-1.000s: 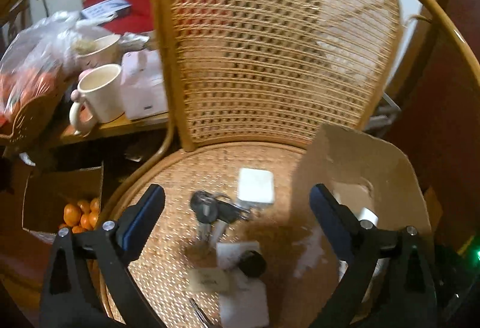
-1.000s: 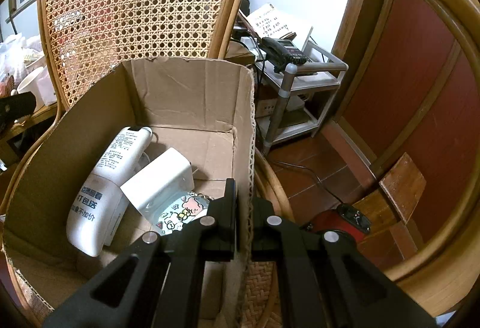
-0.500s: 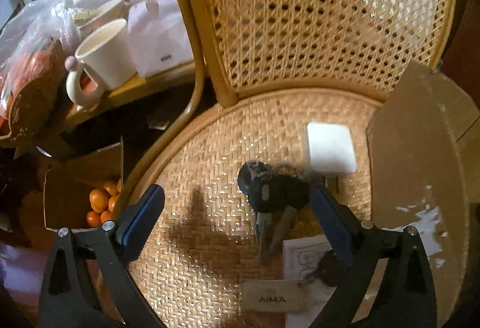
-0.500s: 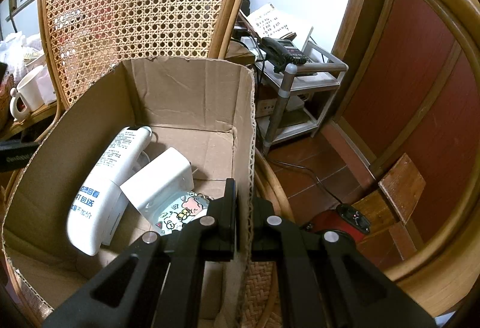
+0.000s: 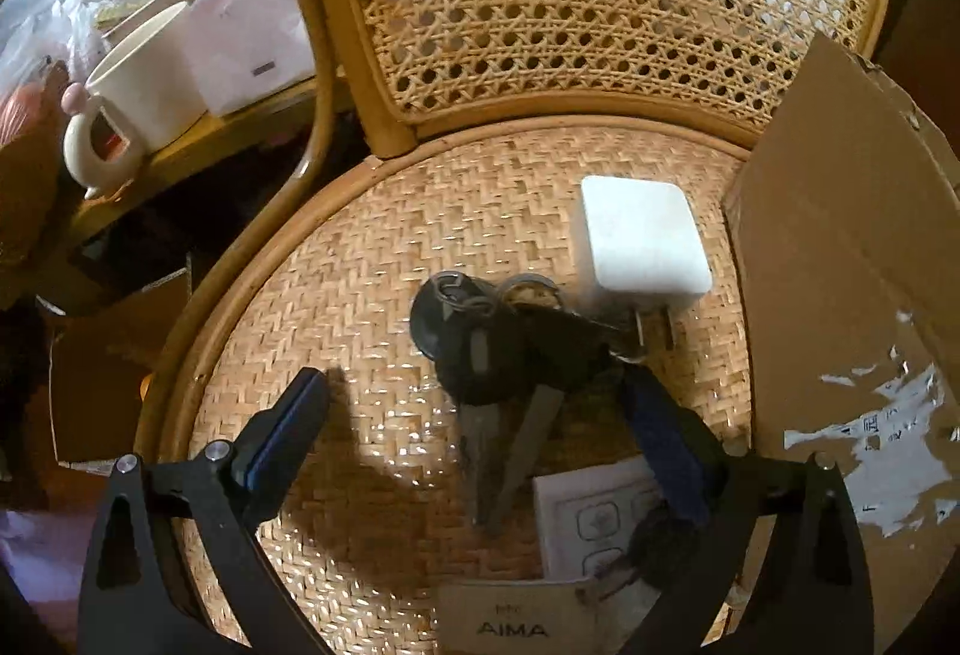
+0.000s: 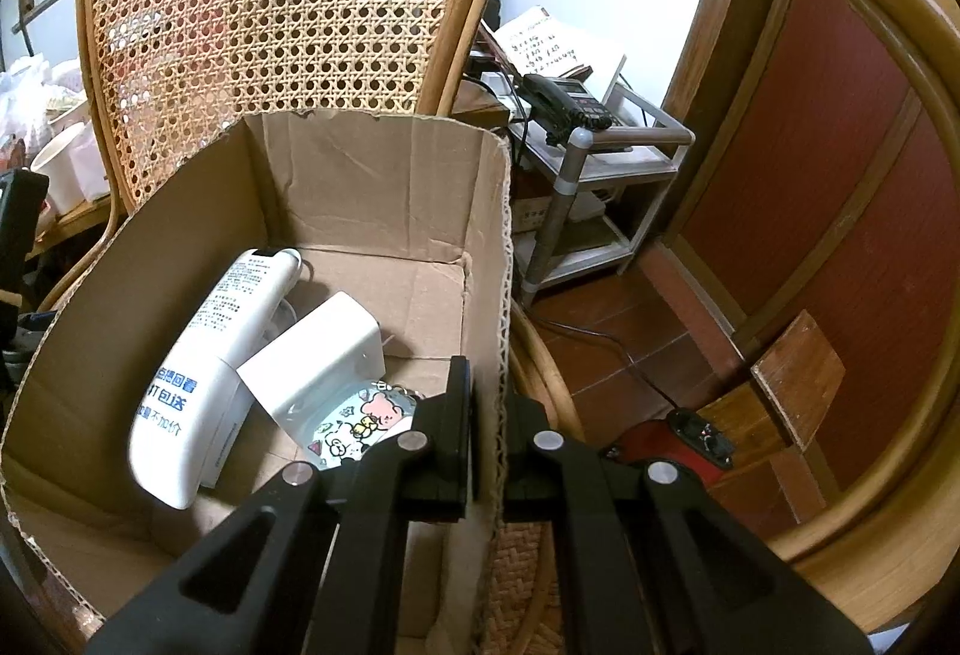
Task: Organize rigid objects
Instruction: 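Move the left tool back over the black key bunch on the seat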
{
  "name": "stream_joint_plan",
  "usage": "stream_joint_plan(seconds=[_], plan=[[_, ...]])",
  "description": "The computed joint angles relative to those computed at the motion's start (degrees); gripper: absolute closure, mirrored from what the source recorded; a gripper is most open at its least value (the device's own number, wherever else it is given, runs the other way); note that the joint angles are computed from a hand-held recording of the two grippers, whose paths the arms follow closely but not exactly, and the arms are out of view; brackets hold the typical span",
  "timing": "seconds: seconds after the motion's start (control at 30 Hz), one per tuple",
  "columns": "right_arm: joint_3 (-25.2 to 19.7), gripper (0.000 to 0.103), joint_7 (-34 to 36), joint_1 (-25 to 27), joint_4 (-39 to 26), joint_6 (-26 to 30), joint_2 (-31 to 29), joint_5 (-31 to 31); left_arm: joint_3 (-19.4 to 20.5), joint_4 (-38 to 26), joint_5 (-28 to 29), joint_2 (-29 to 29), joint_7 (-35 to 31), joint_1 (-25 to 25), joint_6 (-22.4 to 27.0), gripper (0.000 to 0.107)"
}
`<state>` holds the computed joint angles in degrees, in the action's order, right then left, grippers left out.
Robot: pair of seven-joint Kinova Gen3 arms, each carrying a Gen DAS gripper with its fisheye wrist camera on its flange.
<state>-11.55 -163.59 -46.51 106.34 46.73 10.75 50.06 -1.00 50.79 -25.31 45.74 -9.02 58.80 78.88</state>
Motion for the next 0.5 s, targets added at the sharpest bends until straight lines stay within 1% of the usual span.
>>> stream_joint_plan(seconds=[0.23,0.27,0.3,0.37,0.4,0.43,0.47,0.5], plan=[[-0.07,0.096,0.02,-0.04,0.05,0.1,-0.01,0.02,-0.85,-0.42,-1.16,0.96,1.61,0.51,-0.24,0.011],[-0.07,0.096,0.02,-0.04,0.05,0.1,-0.01,0.02,-0.85,-0.5,-1.27,1.04,1.56,0.51,-0.2,0.012],[-0.07,0.096,0.02,-0.04,0.05,0.1,-0.01,0.02,-0.68,-0.66,-1.28,1.07,1.01,0.32,-0.26,0.016],[-0.1,0.096,0.22,-0.08,0.0,0.15,0.04,0.08,-0.19,-1.93,-0.63,1.11,-0.41,-0.49,0.53,0.023],[-0.11,0.096,0.36,-0.08,0.03,0.14,0.04,0.09,-0.23,-1.86,-0.52,0.89,-0.65,-0.48,0.62,0.032],[-0.11,0.096,0.45,-0.07,0.08,0.12,0.0,0.1,-0.28,-2.2,-0.71,0.94,-1.32,-0.35,0.72,0.045],[-0.12,0.096,0.4,-0.12,0.12,0.14,0.02,0.13,-0.13,-3.61,-0.89,1.24,-2.48,-0.41,1.22,0.052],[-0.12,0.096,0.37,-0.15,0.11,0.18,0.03,0.13,-0.14,-4.32,-0.89,1.44,-3.33,-0.33,1.57,0.066]])
